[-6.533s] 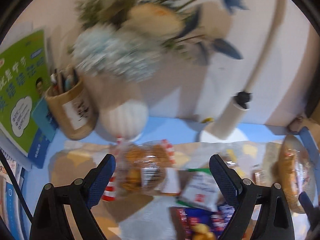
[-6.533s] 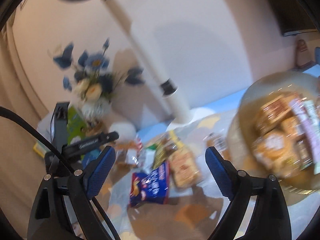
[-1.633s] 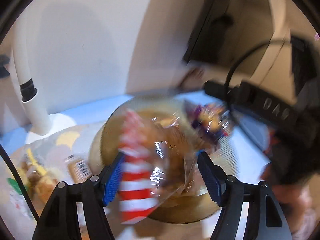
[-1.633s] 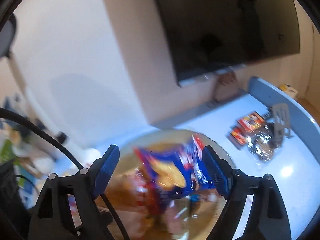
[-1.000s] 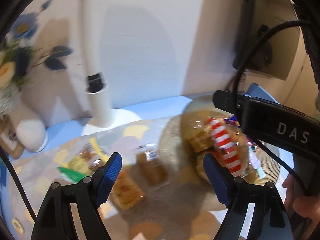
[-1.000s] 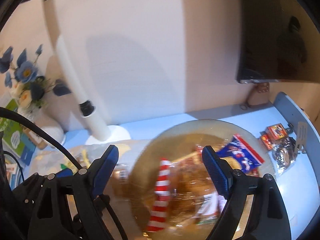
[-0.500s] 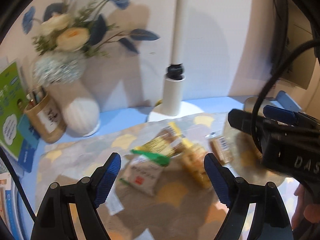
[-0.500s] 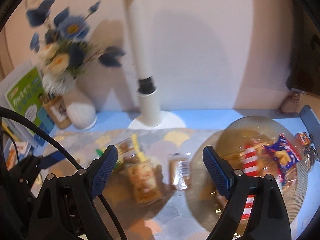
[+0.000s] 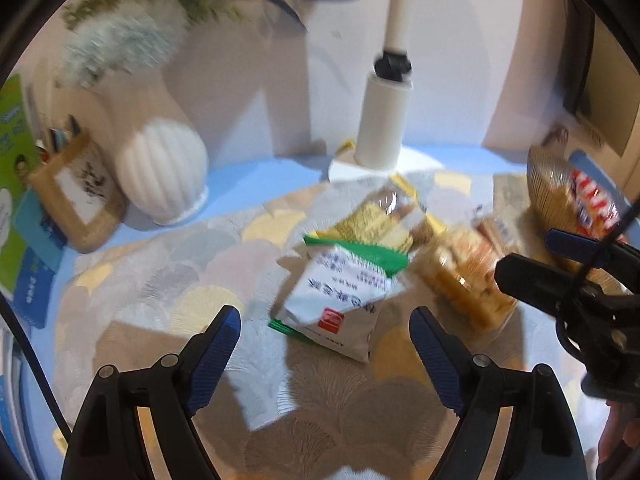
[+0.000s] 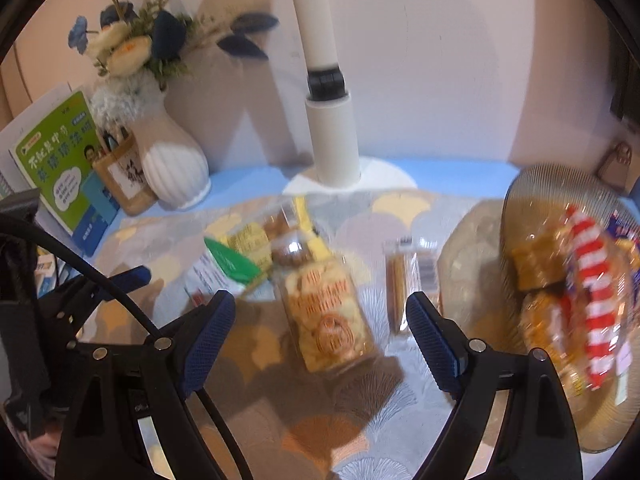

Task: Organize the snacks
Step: 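Move the left tool to the white cracker pack while the right tool approaches the orange-labelled bread pack, then grasp the white cracker pack with the left tool while the right tool grasps the orange-labelled bread pack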

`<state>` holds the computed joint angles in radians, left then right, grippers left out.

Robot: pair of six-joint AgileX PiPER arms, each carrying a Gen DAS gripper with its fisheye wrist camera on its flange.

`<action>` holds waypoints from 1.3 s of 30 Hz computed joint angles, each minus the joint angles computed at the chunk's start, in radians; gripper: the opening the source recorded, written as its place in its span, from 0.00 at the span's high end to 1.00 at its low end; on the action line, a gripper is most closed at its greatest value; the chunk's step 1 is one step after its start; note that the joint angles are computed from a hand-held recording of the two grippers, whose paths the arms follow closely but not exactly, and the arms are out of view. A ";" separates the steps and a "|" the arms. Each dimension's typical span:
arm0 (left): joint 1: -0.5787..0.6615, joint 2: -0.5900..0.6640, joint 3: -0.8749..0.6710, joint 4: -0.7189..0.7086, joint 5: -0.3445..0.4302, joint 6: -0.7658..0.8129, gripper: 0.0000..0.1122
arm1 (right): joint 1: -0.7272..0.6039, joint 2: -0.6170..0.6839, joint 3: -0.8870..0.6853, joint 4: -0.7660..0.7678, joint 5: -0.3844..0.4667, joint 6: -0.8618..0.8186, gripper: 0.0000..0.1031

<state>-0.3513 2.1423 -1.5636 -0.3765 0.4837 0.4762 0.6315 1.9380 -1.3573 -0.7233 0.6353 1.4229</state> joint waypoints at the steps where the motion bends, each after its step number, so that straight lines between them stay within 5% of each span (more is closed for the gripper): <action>1: -0.002 0.020 -0.019 0.005 0.012 -0.004 0.25 | -0.004 0.002 0.020 -0.012 -0.026 0.014 0.15; 6: -0.022 0.138 -0.141 0.131 0.039 -0.127 0.23 | -0.007 0.025 0.084 -0.099 -0.114 0.058 0.15; 8: -0.028 0.158 -0.149 0.170 -0.016 -0.125 0.10 | 0.001 0.065 0.079 -0.153 -0.102 0.095 0.14; 9: -0.023 0.177 -0.173 0.165 -0.003 -0.132 0.08 | 0.005 0.090 0.068 -0.161 -0.088 0.088 0.03; 12: -0.001 0.196 -0.214 0.094 0.036 -0.095 0.09 | -0.013 0.123 0.032 -0.075 -0.089 0.002 0.00; 39: -0.013 0.200 -0.226 0.148 0.040 -0.141 0.08 | -0.012 0.127 0.027 -0.076 -0.079 0.000 0.00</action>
<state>-0.3644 2.3421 -1.7896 -0.2283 0.5239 0.3354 0.6194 2.0651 -1.3301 -0.7990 0.5563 1.4228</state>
